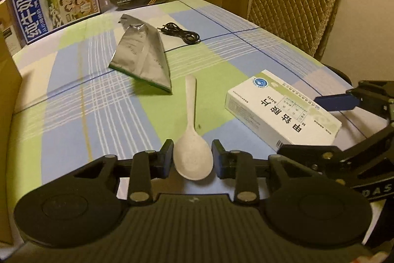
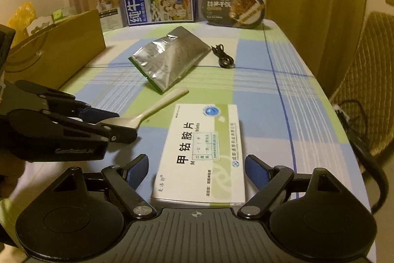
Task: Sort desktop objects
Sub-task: 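Grasp the white spoon with the left tool while the right tool lifts the medicine box, then lift the spoon and medicine box and turn both tools toward the cardboard box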
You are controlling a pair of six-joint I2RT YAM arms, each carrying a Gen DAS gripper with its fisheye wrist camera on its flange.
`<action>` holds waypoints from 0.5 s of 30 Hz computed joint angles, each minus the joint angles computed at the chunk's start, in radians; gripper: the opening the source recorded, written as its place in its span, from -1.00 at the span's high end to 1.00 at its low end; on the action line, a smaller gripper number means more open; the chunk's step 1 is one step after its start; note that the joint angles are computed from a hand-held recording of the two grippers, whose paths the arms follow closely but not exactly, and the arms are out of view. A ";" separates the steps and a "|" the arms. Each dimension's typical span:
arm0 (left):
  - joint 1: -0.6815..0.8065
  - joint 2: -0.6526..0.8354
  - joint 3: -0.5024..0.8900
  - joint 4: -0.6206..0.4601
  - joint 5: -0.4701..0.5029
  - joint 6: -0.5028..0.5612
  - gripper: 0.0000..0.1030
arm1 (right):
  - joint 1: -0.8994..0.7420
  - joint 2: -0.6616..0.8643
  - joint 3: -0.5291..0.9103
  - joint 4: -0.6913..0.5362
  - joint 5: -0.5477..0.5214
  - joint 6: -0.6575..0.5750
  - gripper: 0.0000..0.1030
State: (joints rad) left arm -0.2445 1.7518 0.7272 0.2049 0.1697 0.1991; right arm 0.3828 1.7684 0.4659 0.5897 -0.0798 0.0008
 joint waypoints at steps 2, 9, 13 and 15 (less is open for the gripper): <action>0.000 -0.015 -0.024 0.017 -0.010 0.007 0.45 | 0.001 0.013 -0.002 0.020 -0.005 0.003 -0.62; -0.001 -0.045 -0.082 0.075 -0.021 0.037 0.43 | 0.005 0.043 -0.010 0.079 0.000 0.013 -0.62; -0.004 -0.044 -0.100 0.106 -0.026 0.042 0.43 | 0.001 0.056 -0.015 0.104 -0.007 0.017 -0.62; 0.000 -0.043 -0.103 0.113 -0.021 0.033 0.44 | 0.001 0.067 -0.014 0.117 -0.007 0.018 -0.62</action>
